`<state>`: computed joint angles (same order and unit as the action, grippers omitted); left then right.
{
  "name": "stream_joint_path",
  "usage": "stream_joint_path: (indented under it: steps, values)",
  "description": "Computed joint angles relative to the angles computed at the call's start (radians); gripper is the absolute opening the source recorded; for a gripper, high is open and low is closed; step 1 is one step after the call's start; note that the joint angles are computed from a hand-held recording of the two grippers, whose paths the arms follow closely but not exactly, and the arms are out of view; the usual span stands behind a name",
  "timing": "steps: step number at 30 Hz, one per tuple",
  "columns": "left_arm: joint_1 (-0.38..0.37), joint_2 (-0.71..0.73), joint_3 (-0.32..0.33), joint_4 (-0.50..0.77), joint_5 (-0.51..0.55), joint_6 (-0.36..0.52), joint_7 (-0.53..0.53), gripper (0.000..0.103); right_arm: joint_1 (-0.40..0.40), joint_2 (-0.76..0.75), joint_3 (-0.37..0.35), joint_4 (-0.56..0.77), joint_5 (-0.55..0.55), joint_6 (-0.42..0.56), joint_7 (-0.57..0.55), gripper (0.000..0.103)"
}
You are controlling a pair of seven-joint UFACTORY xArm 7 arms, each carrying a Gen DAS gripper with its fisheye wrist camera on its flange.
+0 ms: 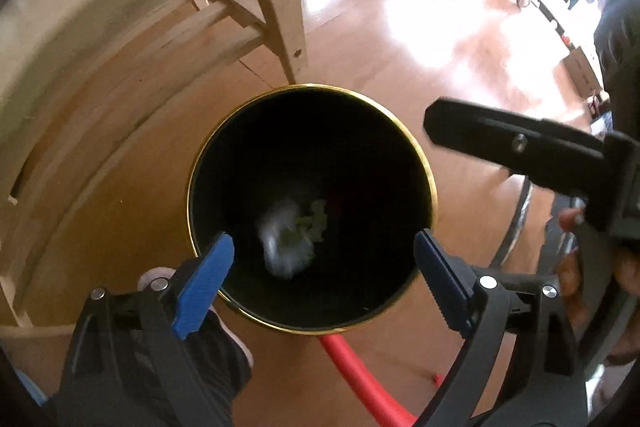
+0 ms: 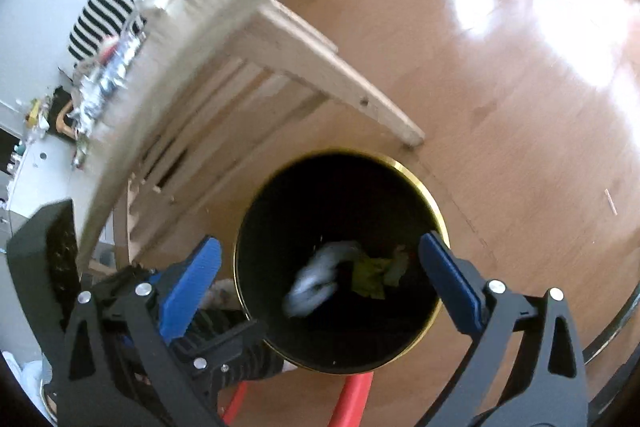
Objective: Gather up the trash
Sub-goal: 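Return both tools to the table toward the blister pack and wrapper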
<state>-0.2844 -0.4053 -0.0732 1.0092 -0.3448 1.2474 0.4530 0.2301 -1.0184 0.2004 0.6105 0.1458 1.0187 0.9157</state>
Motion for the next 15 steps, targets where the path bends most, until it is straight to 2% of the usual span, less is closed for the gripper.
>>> stream_joint_path:
  steps: [3,4,5,7,8,11,13,15]
  values:
    - [-0.014,-0.035,0.069,0.086,-0.145,0.074,0.038,0.089,-0.073,0.0,0.095,0.109,-0.166,0.087,-0.019,0.096]
    - [-0.017,-0.048,0.099,0.126,-0.176,0.082,0.055,0.089,-0.094,-0.009,0.119,0.13,-0.208,0.079,-0.017,0.096]
    - [0.003,-0.061,0.102,0.162,-0.165,0.084,0.088,0.089,-0.112,-0.011,0.13,0.153,-0.234,0.061,-0.011,0.096]
    - [0.035,-0.095,0.128,0.178,-0.165,0.011,0.137,0.097,-0.135,0.041,0.146,0.21,-0.28,0.052,-0.041,0.096]
    - [0.059,-0.094,0.144,0.196,-0.153,-0.019,0.142,0.097,-0.149,0.062,0.156,0.231,-0.3,0.012,-0.039,0.096]
    - [0.137,-0.027,0.195,0.278,-0.108,-0.057,0.118,0.097,-0.17,0.156,0.164,0.288,-0.317,-0.095,-0.031,0.096]
    - [0.205,0.04,0.217,0.325,-0.064,-0.118,0.088,0.097,-0.181,0.275,0.179,0.354,-0.34,-0.155,-0.045,0.096]
    - [0.254,0.12,0.23,0.383,-0.037,-0.134,0.06,0.097,-0.189,0.403,0.199,0.433,-0.363,-0.179,-0.04,0.096]
